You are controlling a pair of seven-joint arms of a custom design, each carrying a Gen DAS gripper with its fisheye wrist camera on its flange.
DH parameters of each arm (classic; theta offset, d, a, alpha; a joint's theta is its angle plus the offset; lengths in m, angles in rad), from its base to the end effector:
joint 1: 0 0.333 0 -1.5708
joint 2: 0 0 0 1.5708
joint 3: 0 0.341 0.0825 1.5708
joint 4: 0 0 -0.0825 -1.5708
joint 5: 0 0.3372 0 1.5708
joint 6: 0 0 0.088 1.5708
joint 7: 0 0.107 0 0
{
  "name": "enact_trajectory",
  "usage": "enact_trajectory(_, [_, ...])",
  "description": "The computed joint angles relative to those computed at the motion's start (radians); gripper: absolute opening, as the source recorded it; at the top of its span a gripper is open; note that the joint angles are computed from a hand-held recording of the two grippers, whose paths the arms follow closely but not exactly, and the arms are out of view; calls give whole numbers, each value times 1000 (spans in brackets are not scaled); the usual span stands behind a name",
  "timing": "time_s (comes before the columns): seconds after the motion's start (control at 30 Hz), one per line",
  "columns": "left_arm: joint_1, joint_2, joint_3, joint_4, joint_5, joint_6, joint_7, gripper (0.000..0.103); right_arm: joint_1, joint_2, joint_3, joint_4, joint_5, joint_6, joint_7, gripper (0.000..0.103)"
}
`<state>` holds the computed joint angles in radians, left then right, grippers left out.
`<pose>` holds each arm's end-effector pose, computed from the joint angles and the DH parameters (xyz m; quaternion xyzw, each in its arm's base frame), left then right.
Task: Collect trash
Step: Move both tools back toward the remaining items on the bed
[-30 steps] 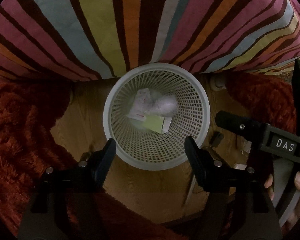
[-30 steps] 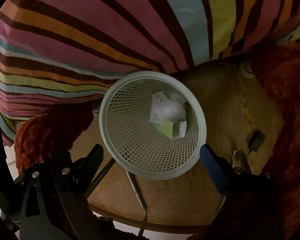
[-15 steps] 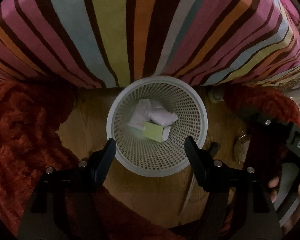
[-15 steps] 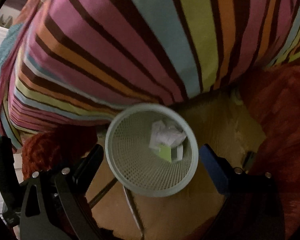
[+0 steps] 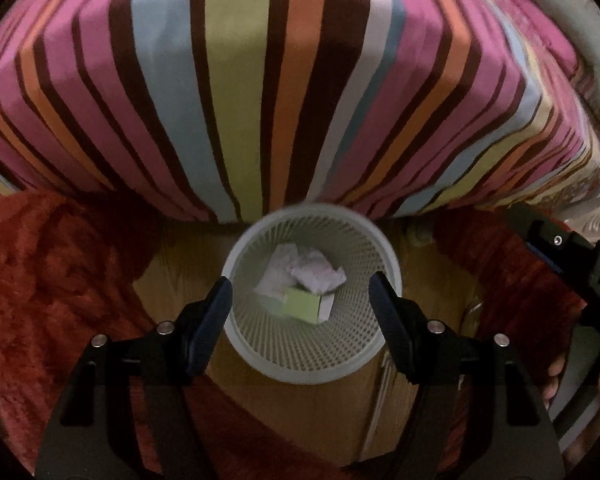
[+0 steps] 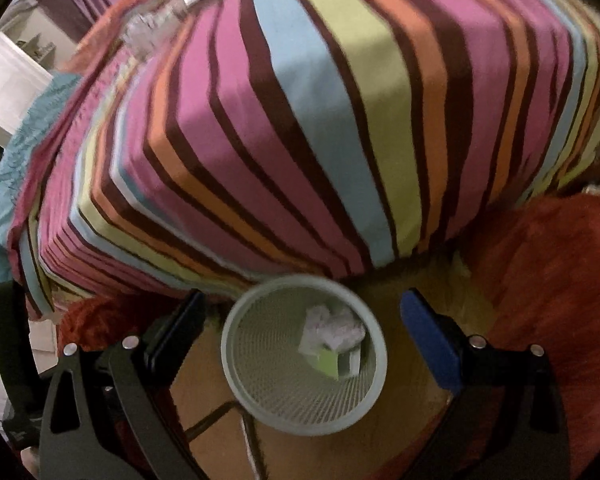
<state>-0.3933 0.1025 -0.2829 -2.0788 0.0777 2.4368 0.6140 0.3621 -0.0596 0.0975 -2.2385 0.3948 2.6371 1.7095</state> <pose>0.4336 -0.3420 0.4590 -0.7778 0.6148 -0.1301 0.0107 0.4620 0.2188 0.4946 -0.6899 0.6766 0.0094 0.2572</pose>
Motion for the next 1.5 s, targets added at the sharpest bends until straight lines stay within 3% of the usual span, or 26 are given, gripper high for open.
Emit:
enact_trajectory(0.23, [-2, -43, 13, 2, 178, 48, -107, 69, -1, -16, -1, -5, -18, 127, 6, 93])
enact_trajectory(0.53, [24, -45, 26, 80, 342, 39, -158, 69, -12, 27, -5, 67, -69, 183, 20, 93])
enact_trajectory(0.83, [46, 9, 51, 178, 380, 24, -133, 69, -30, 99, 1, 191, -76, 223, 17, 93])
enact_trajectory(1.07, [57, 68, 81, 267, 402, 11, -117, 69, -31, 175, 2, 303, -181, 226, 67, 93])
enact_trajectory(1.3, [60, 171, 116, 429, 407, -16, -36, 69, -29, 275, 9, 449, -253, 195, 63, 93])
enact_trajectory(1.5, [75, 268, 135, 565, 336, -11, 67, 69, -26, 371, 13, 589, -277, 148, 21, 93])
